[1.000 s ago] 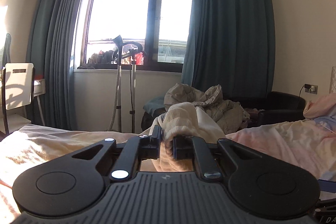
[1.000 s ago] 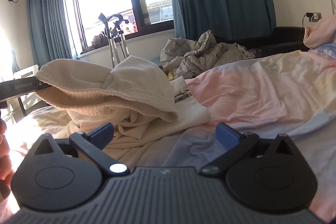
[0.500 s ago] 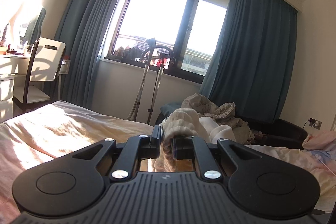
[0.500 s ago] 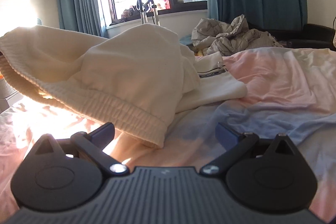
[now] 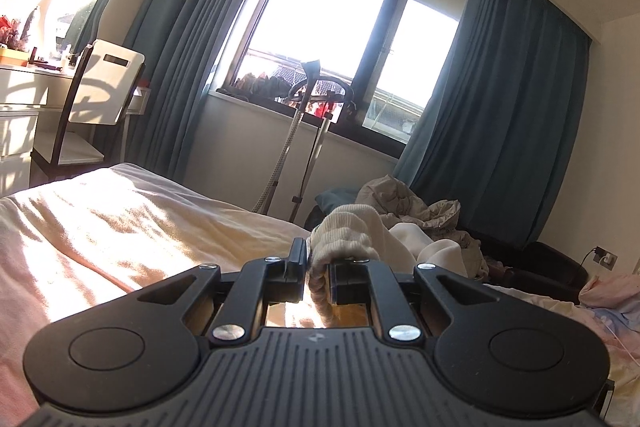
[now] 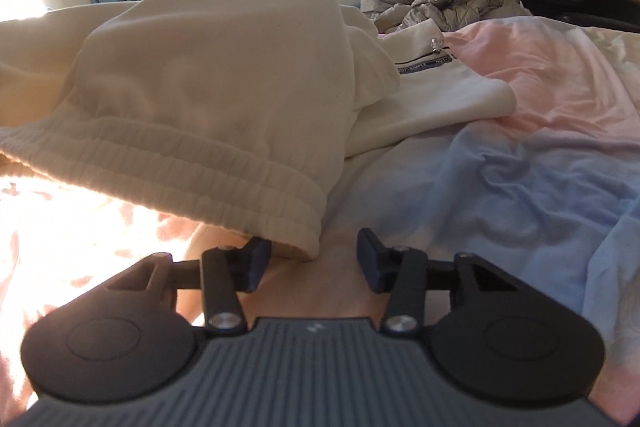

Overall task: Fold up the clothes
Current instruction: 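Grasp the cream sweatpants waistband with the left gripper while the right gripper grasps the cuff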

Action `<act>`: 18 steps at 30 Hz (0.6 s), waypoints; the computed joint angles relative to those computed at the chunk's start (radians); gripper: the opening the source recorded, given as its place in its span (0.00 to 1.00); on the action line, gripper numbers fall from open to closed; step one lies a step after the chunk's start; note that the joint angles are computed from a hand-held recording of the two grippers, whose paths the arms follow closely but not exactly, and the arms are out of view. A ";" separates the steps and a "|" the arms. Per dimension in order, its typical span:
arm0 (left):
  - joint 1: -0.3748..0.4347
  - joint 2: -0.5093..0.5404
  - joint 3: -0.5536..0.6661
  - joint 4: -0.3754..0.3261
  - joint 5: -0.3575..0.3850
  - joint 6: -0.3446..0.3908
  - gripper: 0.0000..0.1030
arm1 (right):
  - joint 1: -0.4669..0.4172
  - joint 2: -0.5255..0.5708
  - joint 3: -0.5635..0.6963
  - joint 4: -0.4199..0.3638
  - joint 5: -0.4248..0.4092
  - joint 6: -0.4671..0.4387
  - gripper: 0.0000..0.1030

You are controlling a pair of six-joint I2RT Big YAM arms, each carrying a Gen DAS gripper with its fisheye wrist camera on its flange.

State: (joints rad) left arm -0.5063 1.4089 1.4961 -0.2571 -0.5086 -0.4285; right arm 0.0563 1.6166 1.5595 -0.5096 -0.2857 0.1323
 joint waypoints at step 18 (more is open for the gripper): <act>0.041 0.065 0.066 -0.115 -0.029 -0.047 0.12 | -0.017 -0.005 -0.028 0.134 -0.022 0.109 0.07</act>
